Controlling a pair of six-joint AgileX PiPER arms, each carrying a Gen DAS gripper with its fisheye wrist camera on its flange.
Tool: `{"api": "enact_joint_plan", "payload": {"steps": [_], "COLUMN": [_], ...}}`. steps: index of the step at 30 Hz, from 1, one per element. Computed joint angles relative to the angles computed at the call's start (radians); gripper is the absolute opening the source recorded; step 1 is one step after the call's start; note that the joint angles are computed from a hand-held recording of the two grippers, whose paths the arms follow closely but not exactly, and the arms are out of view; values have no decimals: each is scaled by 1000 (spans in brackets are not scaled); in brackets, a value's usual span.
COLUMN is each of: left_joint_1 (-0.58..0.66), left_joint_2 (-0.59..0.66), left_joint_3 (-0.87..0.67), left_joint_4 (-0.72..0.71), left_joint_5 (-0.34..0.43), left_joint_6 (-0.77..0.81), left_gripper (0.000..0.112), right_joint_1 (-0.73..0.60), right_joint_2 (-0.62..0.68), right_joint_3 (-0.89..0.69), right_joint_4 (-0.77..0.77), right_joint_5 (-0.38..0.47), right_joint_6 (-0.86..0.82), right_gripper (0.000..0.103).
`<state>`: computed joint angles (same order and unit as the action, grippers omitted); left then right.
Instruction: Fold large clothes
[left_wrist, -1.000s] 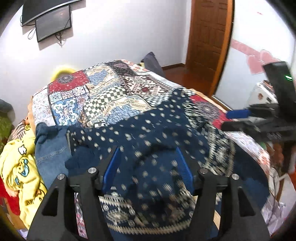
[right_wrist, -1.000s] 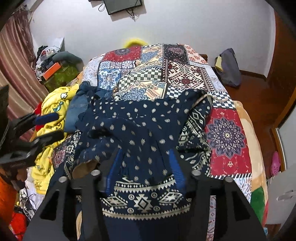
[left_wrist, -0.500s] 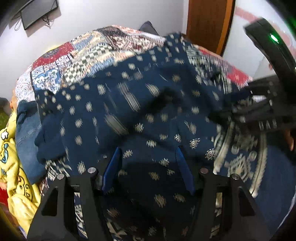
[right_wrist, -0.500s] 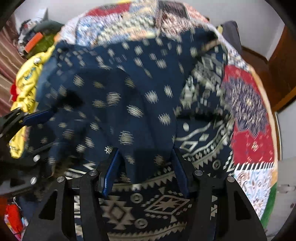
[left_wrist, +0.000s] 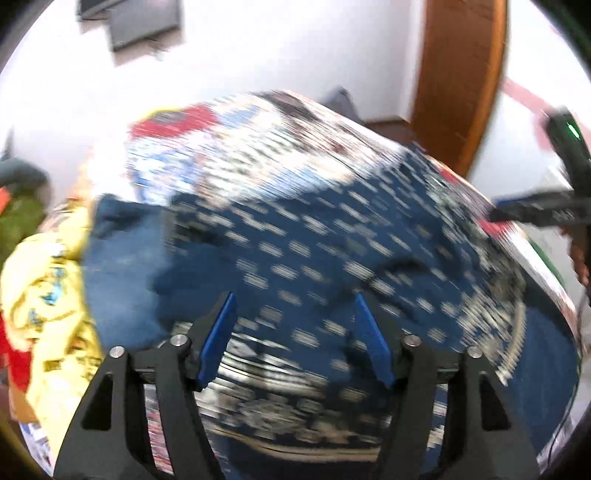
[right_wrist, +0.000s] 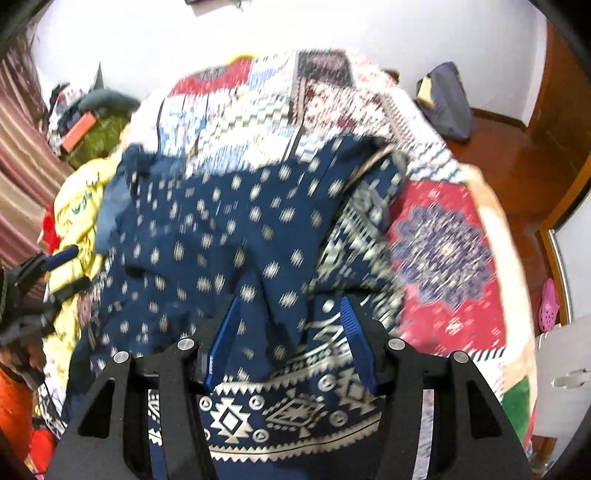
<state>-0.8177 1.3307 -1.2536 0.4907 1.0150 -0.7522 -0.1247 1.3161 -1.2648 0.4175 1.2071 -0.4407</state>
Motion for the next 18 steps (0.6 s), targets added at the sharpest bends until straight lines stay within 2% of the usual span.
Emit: {"api": "enact_joint_plan", "payload": {"steps": [2,4,9,11,14,18], "left_joint_1": [98,218,537,598,650,726], "left_joint_2": [-25,-34,30,64,146,279], "left_joint_3": [0,4,23,50,50,16], "left_joint_4": [-10,-77,-361,-439,-534,-755], "left_joint_5": [-11,-51,-161,-202,-242,-287], "left_joint_6": [31,99,339,400,482,645], "left_gripper": [72,73,73,73,73,73], "right_joint_1": [-7,-16,-34,-33,-51,-58], "right_joint_2": [18,36,152,202,318,404], "right_joint_3": [-26,-39,-72,-82,-142,-196], "right_joint_4": [0,2,-16,-20,-6,56], "right_joint_5": [-16,-31,-92,-108,-89,-72], "right_joint_6": [10,22,79,112,144,138], "right_gripper": [52,52,52,52,52,52]}}
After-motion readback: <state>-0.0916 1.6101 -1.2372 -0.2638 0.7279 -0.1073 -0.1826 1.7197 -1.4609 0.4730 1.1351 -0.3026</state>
